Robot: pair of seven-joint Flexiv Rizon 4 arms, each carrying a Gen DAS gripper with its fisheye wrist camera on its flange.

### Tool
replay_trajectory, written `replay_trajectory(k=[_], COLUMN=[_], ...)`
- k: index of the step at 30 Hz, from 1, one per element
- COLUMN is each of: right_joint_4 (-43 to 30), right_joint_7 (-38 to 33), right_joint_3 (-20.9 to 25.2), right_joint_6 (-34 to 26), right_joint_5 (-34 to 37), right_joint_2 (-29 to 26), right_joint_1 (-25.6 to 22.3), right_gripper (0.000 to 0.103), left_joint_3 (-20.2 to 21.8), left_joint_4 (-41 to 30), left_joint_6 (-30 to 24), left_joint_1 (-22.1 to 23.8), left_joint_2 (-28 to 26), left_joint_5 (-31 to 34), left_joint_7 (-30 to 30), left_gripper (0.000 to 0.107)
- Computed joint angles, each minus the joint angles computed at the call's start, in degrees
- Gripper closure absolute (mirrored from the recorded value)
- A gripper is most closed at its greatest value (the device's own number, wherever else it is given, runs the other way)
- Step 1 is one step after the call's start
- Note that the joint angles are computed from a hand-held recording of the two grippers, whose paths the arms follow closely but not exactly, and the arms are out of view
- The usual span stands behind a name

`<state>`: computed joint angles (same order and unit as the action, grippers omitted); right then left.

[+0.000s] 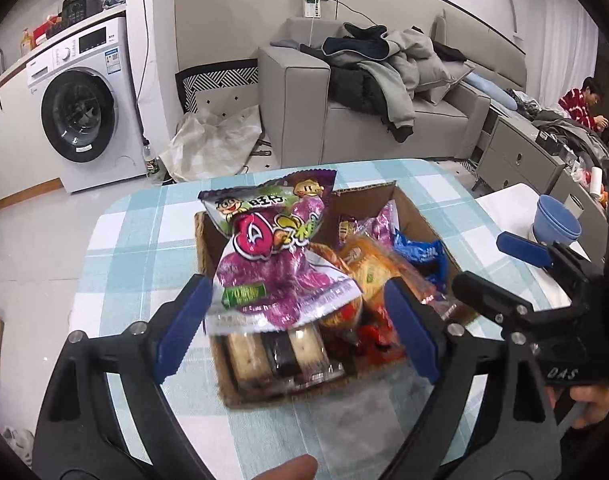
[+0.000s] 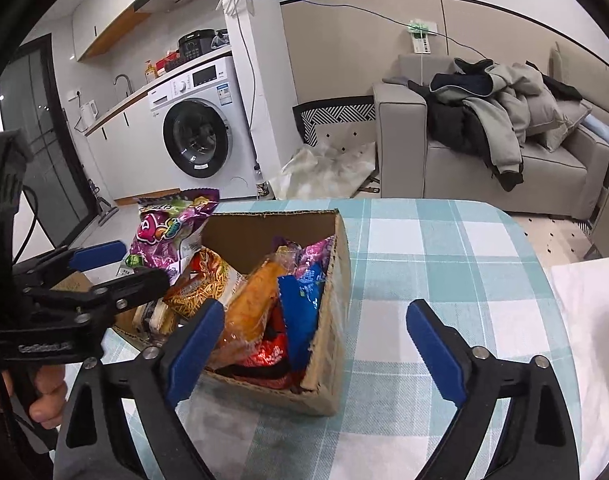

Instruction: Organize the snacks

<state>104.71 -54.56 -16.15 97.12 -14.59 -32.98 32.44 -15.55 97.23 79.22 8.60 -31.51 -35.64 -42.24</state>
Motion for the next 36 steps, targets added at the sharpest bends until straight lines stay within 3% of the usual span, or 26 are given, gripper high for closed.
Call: replay_trajectory(k=[2,8,13,15,18,23,28,36], right_joint_4=[1.03,4.87,8.7,9.83,12.07,14.16,15.03,13.98], right_joint_7=[-0.43,-4.12,-9.87,-11.69,-14.83,-20.08,-23.69,-30.37], right_joint_3=[-0.36,-2.51,-2.85,-2.49,-2.04,-0.07,3.85,7.26], right_joint_6=[1.05,6.13,11.25,12.37,15.97,19.37,21.98,25.23], right_joint_5=[0.07,3.13,7.07,8.84,12.27,16.37,19.85,26.98], right_joint_2=[0.54,1.79,3.09,3.73,4.63,5.64,5.5,2.41], right_joint_1=[0.44,3.66,5.77,6.3,7.52,7.85,6.11,5.54], right_gripper=[0.005,0.001,0.001,0.001,0.001,0.0,0.0,0.0], left_joint_3=[-1.26,-9.76,-22.14,-25.28,-36.37,-50.67,-53.65,-49.68], left_joint_4=[2.27,10.15,17.51,19.77,24.06,31.58,34.94,34.94], left_joint_6=[2.17,7.06,14.55,15.8,21.37,29.94,33.62,36.18], left_joint_1=[0.93,7.28,15.94,18.69,27.36,40.26,44.15,42.78], left_joint_2=[1.35,5.83,8.72,9.45,8.61,5.04,2.37,-2.71], left_joint_5=[-1.09,-9.69,-18.42,-19.09,-19.2,-10.62,-3.49,4.11], left_joint_7=[0.85,7.68,16.48,16.82,17.2,12.42,7.64,2.67], left_gripper=[0.005,0.005,0.005,0.005,0.005,0.005,0.005,0.005])
